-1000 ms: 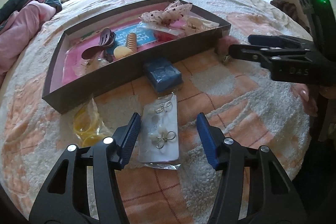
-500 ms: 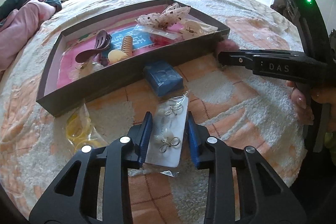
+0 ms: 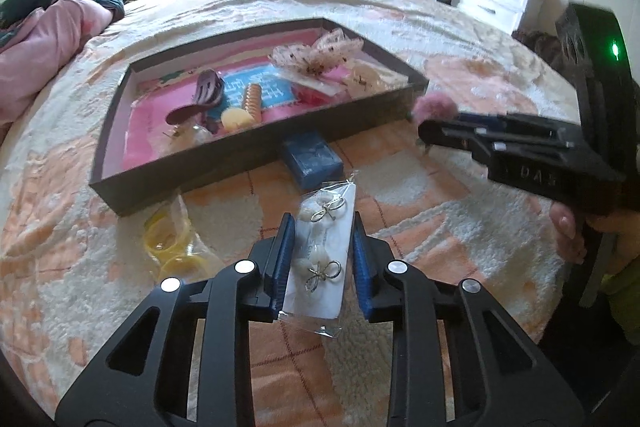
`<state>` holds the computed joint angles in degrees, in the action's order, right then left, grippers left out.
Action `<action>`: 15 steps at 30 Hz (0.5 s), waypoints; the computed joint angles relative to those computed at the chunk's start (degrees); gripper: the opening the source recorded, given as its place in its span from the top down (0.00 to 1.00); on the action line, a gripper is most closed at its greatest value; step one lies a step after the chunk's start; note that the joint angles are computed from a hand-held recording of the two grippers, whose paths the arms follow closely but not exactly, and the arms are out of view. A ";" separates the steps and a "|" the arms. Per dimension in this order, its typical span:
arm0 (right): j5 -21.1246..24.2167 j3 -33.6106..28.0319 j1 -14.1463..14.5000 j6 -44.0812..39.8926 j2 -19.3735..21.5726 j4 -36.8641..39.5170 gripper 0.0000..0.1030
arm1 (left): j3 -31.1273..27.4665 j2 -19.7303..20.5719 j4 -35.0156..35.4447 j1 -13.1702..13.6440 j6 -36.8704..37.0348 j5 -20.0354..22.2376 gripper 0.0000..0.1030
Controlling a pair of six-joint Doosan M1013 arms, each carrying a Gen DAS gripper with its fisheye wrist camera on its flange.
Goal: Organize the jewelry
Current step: 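Carry the earring packet and pom-pom clip over the tray with both tools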
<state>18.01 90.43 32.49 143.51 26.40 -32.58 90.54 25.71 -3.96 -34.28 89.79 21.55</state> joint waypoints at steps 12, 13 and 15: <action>-1.10 -0.78 1.36 -3.37 -0.07 0.44 0.68 | 1.20 -1.61 2.05 1.55 -6.09 -2.99 0.81; -1.24 -0.97 1.41 -4.25 -0.01 1.22 0.68 | 1.31 -1.71 2.26 1.65 -6.56 -3.19 0.81; -1.53 -1.19 1.57 -4.85 0.02 1.58 0.68 | 1.51 -1.90 3.01 1.83 -7.92 -3.67 0.81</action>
